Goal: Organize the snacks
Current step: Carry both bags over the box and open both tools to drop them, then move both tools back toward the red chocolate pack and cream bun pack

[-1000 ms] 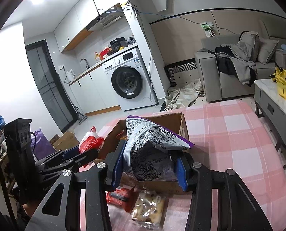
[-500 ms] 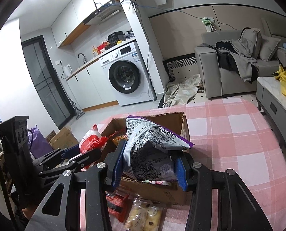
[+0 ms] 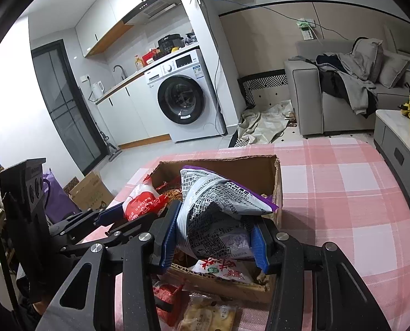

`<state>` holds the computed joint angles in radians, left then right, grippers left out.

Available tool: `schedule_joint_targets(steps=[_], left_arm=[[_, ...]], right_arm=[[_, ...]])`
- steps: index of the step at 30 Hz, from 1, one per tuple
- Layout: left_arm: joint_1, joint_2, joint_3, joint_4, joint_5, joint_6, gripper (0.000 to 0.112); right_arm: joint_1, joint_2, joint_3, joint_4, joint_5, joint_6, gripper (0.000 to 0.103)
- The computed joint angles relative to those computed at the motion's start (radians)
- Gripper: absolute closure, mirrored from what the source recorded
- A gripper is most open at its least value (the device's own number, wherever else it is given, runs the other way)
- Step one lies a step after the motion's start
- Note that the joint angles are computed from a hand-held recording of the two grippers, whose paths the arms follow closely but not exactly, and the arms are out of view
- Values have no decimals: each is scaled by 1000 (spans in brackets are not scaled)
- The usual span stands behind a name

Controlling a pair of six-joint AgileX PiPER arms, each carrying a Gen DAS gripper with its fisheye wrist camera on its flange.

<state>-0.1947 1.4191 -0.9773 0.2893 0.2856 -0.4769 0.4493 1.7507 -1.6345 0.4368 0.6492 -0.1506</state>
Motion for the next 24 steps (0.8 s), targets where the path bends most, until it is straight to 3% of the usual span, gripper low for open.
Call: schedule_joint_targets(steps=[9, 15, 19, 20, 22, 24], left_arm=[[25, 35, -9, -80, -9, 92, 66], [21, 2, 4, -128, 10, 133, 59], [5, -56, 30, -116, 37, 121, 42], [-1, -64, 33, -94, 45, 99, 31], [-41, -97, 46, 43, 68, -44, 28], [-64, -122, 52, 91, 98, -95, 20]], right_arm=[[20, 50, -62, -56, 35, 33, 55], [19, -11, -12, -84, 14, 33, 50], [9, -76, 50, -95, 3, 30, 27], [7, -91, 66, -99, 0, 32, 23], [1, -127, 104, -104, -7, 37, 7], [-5, -169, 151, -113, -20, 46, 4]])
